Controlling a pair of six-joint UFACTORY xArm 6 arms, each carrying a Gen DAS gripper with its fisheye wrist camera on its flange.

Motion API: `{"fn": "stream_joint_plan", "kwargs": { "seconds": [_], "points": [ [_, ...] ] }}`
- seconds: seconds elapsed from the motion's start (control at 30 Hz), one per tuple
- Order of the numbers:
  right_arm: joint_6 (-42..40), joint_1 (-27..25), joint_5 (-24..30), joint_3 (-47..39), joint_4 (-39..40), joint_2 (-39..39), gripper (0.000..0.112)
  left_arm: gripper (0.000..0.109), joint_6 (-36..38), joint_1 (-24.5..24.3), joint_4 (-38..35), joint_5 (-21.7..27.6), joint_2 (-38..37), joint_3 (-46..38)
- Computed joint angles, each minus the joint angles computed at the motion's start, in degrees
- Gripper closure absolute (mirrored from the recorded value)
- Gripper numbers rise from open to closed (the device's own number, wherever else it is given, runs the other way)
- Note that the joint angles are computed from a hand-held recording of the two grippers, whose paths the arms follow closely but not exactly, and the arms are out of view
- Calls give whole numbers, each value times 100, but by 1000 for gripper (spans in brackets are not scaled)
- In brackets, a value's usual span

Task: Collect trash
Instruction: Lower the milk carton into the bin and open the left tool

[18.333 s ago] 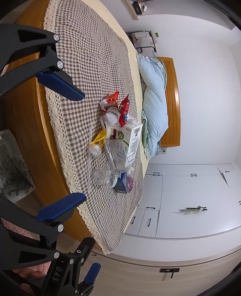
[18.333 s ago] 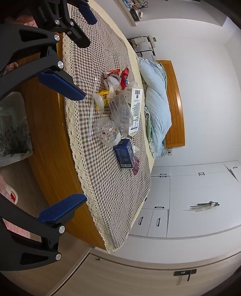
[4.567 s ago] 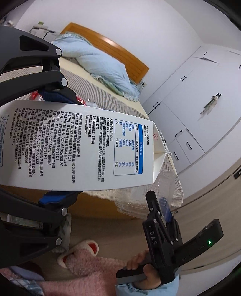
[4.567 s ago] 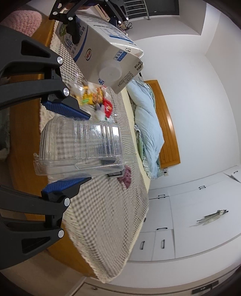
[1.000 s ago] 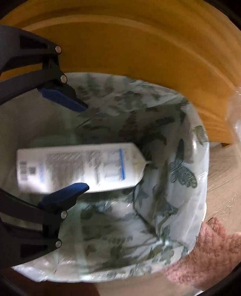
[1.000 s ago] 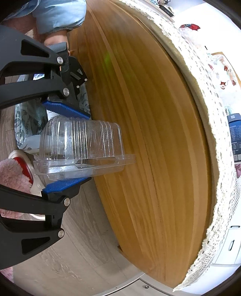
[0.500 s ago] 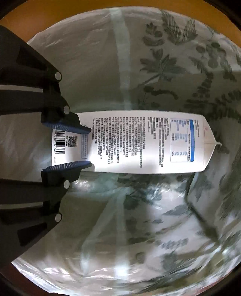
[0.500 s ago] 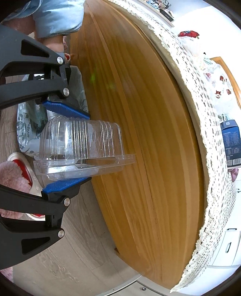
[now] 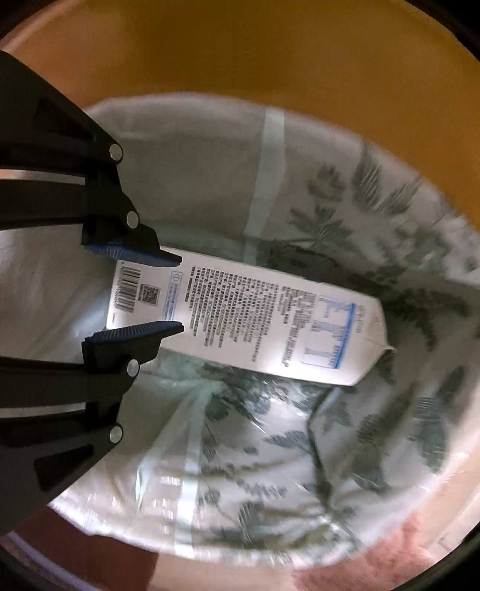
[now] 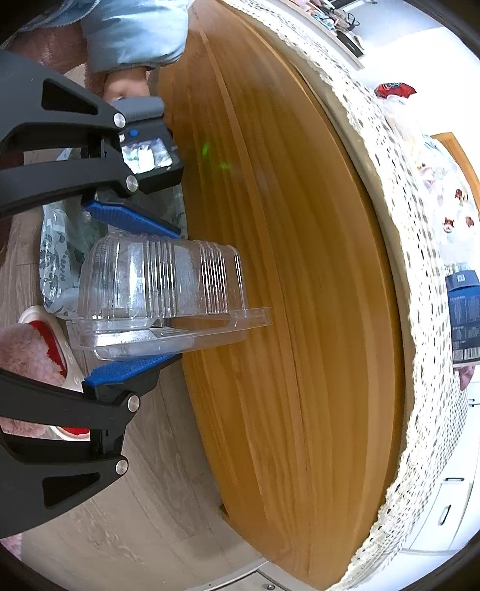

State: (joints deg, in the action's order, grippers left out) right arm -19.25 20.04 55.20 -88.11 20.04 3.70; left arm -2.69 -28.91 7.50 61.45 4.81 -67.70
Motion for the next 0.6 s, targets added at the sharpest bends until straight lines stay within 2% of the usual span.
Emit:
{"fn": "stream_joint_plan", "kwargs": {
  "seconds": [0.07,0.2,0.27,0.33,0.4,0.5,0.6],
  "points": [
    [-92,-10,36,12,70,-27,54,68,-145,-37,-49,142,-234,-79],
    [-463,-31,95,32,218,-53,54,47,-481,-40,-125,49,-770,51],
    [-685,-16,111,47,227,-72,54,41,-724,-62,-107,32,-1060,92],
    [-973,-10,142,70,270,-92,54,30,-939,-61,-120,174,-1147,-140],
    [-1262,21,201,62,251,-84,54,28,-1162,-36,-193,303,-1116,-447],
    [-1676,28,466,-34,341,-30,54,14,-1677,-39,-202,387,-1317,-509],
    [-2133,60,671,-110,421,37,54,13,-2308,-121,12,370,-1590,-343]
  ]
}}
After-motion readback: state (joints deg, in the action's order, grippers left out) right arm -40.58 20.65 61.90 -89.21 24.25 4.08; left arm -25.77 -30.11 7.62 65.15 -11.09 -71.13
